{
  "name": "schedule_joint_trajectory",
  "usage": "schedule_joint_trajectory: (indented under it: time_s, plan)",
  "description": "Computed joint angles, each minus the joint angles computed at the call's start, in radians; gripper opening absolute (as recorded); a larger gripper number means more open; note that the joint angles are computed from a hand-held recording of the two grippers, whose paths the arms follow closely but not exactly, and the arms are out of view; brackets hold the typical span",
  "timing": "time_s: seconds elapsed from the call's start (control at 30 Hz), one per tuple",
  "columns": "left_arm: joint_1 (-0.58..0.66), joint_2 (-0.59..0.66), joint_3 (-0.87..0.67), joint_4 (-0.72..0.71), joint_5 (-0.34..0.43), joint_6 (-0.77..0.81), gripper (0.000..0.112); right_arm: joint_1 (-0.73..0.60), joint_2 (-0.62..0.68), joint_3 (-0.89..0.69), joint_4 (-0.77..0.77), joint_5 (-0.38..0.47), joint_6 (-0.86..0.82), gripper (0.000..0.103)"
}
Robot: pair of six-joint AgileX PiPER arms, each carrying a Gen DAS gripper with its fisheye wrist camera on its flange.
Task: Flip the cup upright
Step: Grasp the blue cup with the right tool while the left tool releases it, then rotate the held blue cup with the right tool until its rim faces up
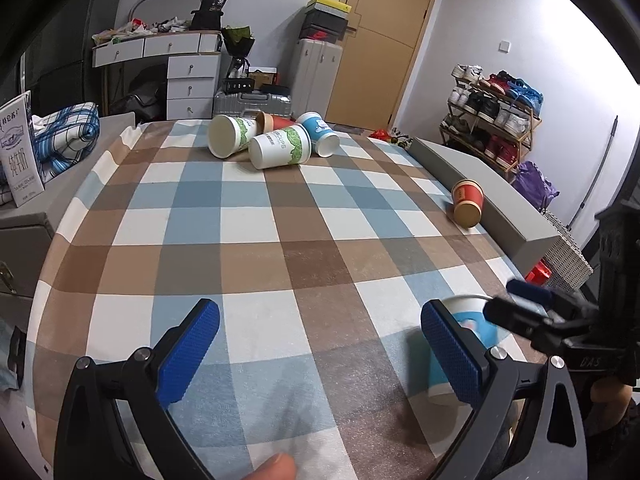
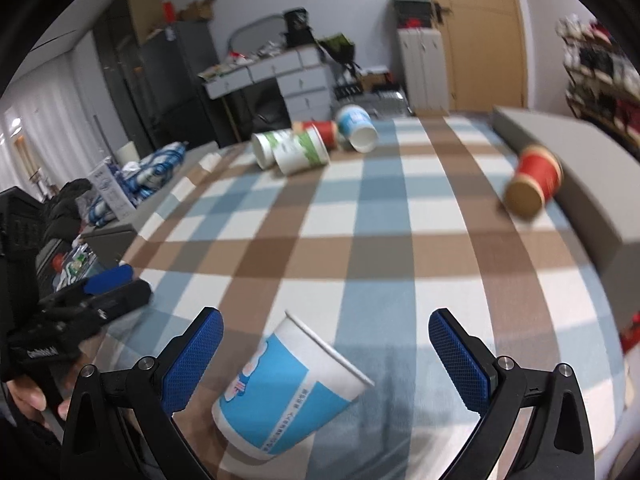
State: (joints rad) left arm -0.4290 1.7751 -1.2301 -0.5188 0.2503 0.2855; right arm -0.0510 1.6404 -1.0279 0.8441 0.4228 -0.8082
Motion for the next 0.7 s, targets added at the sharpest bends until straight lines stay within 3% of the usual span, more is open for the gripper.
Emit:
schedule_joint_trajectory:
  time_s: [0.33,0.37,0.4,0.43,0.7]
  plan:
    - [0.01,0.007,-0.008,0.004,0.002,0.0,0.098,-0.167,0.066,0.001,0.146,0.284,0.031,0.102]
    - [0.01,0.009,-0.009,0.004,0.002,0.0,0.098,-0.181,0.082,-0.005,0.165,0.315,0.026,0.099]
    - [0.01,0.008,-0.009,0.006,0.003,-0.002,0.098,-0.186,0.094,-0.013,0.168,0.333,0.034,0.089]
    - [0.009,0.007,-0.008,0.011,0.002,-0.007,0.098,-0.185,0.1,-0.017,0.163,0.335,0.043,0.073]
    - [0.007,0.005,-0.007,0.086,-0.006,-0.066,0.098,-0.189,0.086,-0.002,0.228,0.334,-0.026,0.069]
